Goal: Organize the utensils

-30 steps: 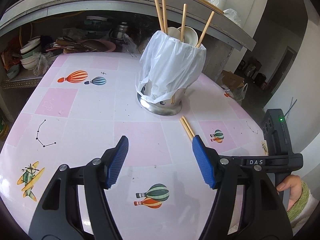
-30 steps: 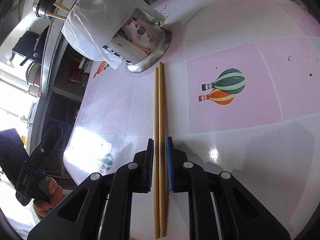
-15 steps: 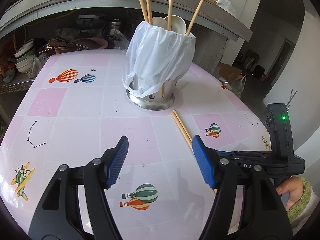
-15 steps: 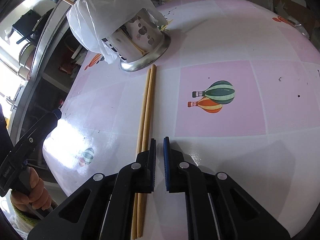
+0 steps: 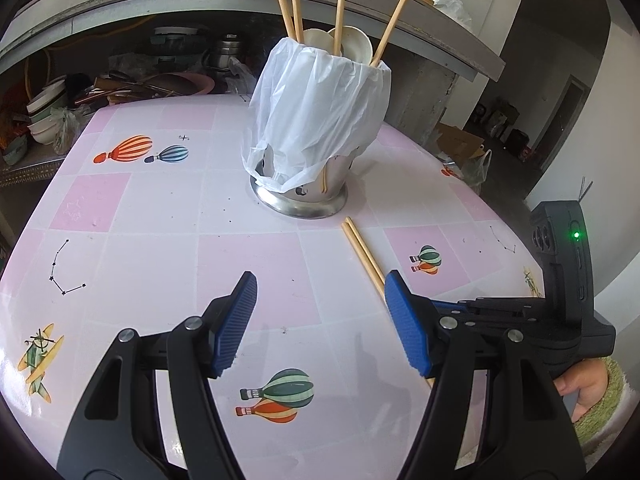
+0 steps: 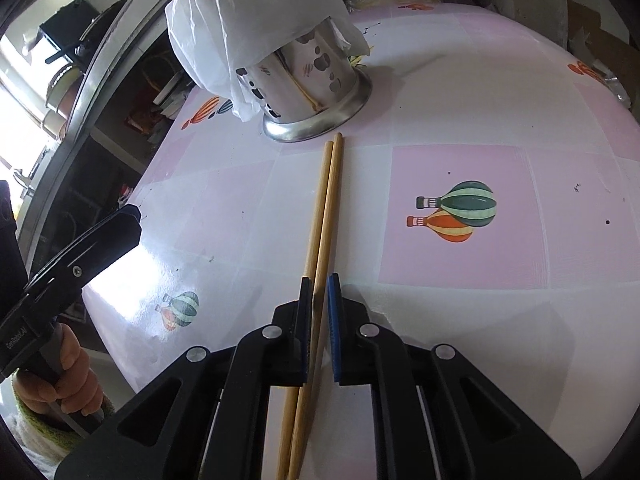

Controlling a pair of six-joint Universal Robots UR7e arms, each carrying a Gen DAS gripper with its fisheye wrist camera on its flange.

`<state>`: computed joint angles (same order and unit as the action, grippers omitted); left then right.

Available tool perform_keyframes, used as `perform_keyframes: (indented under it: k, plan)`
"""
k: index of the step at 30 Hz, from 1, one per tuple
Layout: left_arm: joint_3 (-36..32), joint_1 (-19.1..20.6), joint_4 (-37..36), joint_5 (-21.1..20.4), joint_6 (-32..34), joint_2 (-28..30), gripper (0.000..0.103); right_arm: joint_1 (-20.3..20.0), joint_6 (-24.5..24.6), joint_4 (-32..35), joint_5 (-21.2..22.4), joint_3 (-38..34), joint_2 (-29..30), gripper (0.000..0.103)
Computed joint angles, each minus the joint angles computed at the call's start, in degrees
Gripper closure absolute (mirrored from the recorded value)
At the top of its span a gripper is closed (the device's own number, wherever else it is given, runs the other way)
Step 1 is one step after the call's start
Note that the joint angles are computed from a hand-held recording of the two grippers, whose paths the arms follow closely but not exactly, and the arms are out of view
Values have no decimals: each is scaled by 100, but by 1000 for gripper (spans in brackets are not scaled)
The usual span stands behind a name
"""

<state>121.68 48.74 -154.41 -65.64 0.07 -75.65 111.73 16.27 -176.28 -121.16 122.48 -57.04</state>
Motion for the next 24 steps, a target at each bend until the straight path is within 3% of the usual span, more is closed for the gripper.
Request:
perform_keyframes:
  k: [13, 24]
  plan:
    - [-56, 5, 38, -67, 49, 49, 40, 82, 44, 112, -640, 23, -3, 95]
    - [-91, -53, 116, -40, 26, 128, 40, -66, 203, -145, -726, 432, -373, 95]
